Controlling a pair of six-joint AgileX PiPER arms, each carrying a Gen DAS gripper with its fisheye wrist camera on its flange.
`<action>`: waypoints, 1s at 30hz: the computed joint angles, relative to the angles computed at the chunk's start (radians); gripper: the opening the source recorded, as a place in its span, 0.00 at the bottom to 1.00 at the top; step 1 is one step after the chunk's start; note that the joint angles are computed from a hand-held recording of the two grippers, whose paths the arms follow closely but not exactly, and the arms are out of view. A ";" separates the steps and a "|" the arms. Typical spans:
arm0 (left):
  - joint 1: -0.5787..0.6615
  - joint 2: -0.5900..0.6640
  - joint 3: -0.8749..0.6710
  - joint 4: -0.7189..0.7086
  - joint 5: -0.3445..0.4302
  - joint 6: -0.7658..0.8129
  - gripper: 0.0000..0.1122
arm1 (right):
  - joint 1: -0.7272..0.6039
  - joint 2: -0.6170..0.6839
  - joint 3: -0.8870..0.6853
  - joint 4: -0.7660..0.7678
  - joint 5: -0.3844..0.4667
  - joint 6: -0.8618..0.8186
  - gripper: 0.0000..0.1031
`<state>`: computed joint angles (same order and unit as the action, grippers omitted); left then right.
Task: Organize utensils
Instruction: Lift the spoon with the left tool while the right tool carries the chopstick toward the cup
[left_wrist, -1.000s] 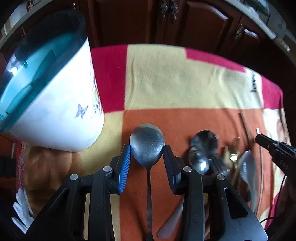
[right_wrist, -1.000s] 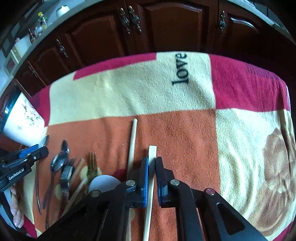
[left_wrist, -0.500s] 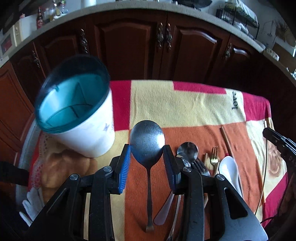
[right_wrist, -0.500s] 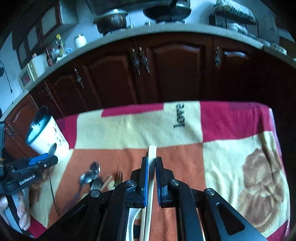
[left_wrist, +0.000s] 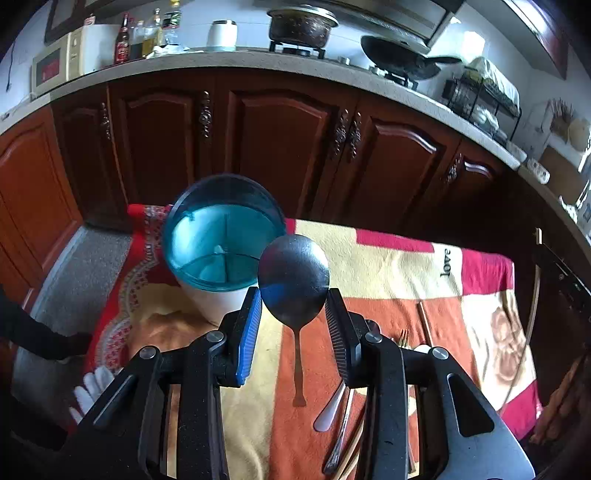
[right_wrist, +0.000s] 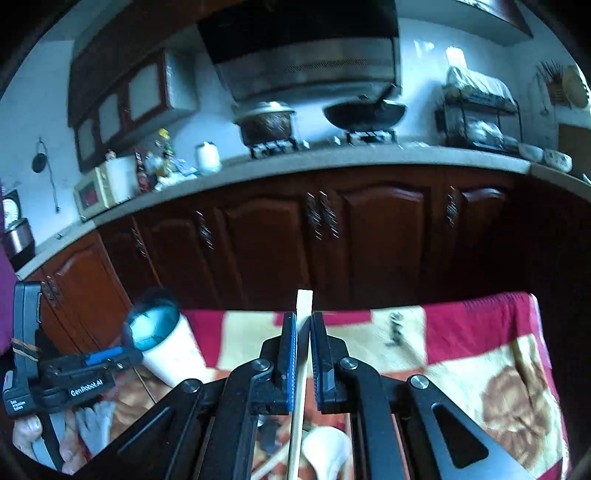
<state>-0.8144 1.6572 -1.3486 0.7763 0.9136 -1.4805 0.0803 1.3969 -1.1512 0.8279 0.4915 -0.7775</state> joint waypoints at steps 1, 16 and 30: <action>0.004 -0.014 0.005 -0.006 0.006 0.008 0.31 | 0.025 -0.004 -0.001 -0.016 -0.015 0.019 0.06; 0.017 0.042 -0.007 -0.106 -0.065 0.084 0.31 | -0.149 0.466 -0.255 -0.408 0.276 0.394 0.06; 0.038 0.060 -0.016 -0.157 -0.078 0.144 0.31 | -0.126 0.659 -0.526 -0.591 0.507 0.546 0.20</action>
